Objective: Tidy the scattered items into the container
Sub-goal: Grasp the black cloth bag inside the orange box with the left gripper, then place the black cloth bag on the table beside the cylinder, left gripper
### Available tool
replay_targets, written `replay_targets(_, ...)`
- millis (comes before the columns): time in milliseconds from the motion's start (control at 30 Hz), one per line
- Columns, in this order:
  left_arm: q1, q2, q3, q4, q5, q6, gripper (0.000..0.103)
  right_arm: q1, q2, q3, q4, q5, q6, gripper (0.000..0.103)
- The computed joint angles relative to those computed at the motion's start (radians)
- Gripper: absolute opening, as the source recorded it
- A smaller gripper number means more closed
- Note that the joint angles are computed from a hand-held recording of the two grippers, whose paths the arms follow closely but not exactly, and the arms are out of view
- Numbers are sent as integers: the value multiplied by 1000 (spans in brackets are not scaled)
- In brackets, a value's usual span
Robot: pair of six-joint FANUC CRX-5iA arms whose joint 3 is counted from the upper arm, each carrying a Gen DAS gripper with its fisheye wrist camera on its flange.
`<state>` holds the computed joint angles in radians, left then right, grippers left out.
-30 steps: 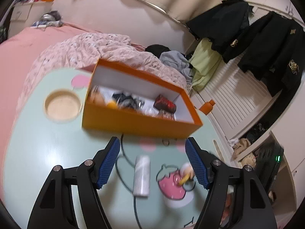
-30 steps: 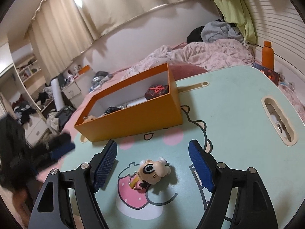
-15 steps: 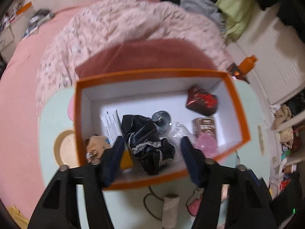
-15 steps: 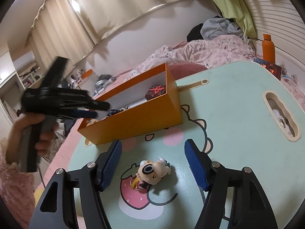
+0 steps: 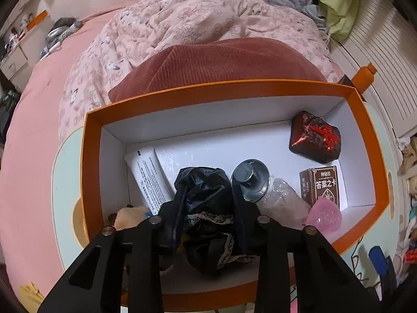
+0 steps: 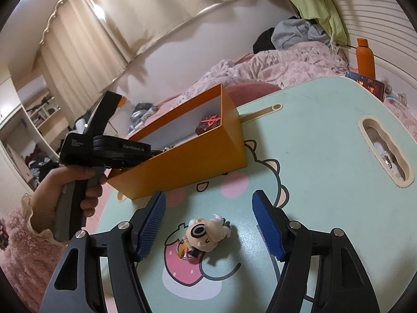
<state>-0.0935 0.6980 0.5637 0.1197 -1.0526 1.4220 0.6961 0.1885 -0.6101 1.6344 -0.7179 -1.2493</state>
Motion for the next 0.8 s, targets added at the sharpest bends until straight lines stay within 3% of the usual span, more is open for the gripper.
replay_targets(133, 37, -74, -135, 161, 110, -91, 29, -1, 0, 0, 0, 0, -2, 69)
replay_targets(300, 73, -281, -440, 474, 305, -373, 29, 0, 1, 1, -4, 1, -2, 69)
replay_targets(367, 87, -365, -582, 674, 325, -550, 29, 1, 1, 1, -5, 0, -1, 69)
replay_targets(500, 88, -445, -743, 867, 278, -738, 29, 0, 2, 2, -6, 0, -4, 69)
replay_targets(600, 72, -452, -804, 869, 255, -776, 29, 1, 2, 1, -7, 0, -11, 69)
replay_targets(800, 15, -429, -858, 790, 386, -730, 29, 0, 4, 3, -8, -1, -11, 69)
